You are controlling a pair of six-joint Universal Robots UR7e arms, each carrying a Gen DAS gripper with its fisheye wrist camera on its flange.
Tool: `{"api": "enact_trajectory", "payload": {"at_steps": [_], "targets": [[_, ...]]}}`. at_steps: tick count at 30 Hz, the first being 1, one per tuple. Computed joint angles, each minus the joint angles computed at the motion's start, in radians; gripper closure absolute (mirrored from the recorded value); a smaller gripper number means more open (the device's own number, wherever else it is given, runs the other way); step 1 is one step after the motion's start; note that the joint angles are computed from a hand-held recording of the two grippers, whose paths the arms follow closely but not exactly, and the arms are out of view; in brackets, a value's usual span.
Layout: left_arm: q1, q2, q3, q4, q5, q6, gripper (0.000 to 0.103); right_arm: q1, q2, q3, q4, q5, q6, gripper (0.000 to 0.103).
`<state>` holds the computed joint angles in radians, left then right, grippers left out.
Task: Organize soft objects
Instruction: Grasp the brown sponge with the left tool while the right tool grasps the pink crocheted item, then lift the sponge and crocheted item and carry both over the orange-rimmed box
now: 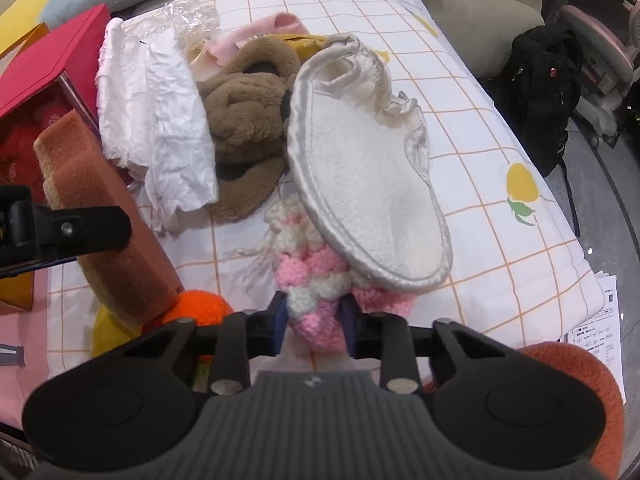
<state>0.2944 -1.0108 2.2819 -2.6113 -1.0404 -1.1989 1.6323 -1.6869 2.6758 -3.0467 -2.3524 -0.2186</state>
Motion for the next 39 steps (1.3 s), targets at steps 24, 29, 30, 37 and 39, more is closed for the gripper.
{"api": "enact_trajectory", "payload": {"at_steps": [24, 29, 30, 37, 39], "targets": [[-0.032, -0.113, 0.085, -0.051, 0.010, -0.030, 0.036, 0.126, -0.167, 0.031, 0.098, 0.210, -0.081, 0.092], [-0.014, -0.067, 0.049, 0.017, 0.002, -0.043, 0.037, 0.117, -0.131, 0.040, 0.054, 0.241, -0.129, 0.092], [-0.010, -0.058, 0.044, 0.034, 0.002, -0.047, 0.038, 0.111, -0.124, 0.041, 0.047, 0.238, -0.135, 0.092], [-0.014, -0.051, 0.055, 0.063, 0.005, -0.032, 0.067, 0.069, -0.134, 0.048, 0.047, 0.266, -0.134, 0.083], [-0.016, -0.058, 0.064, 0.058, 0.008, -0.033, 0.068, 0.065, -0.126, 0.049, 0.043, 0.265, -0.133, 0.080]]}}
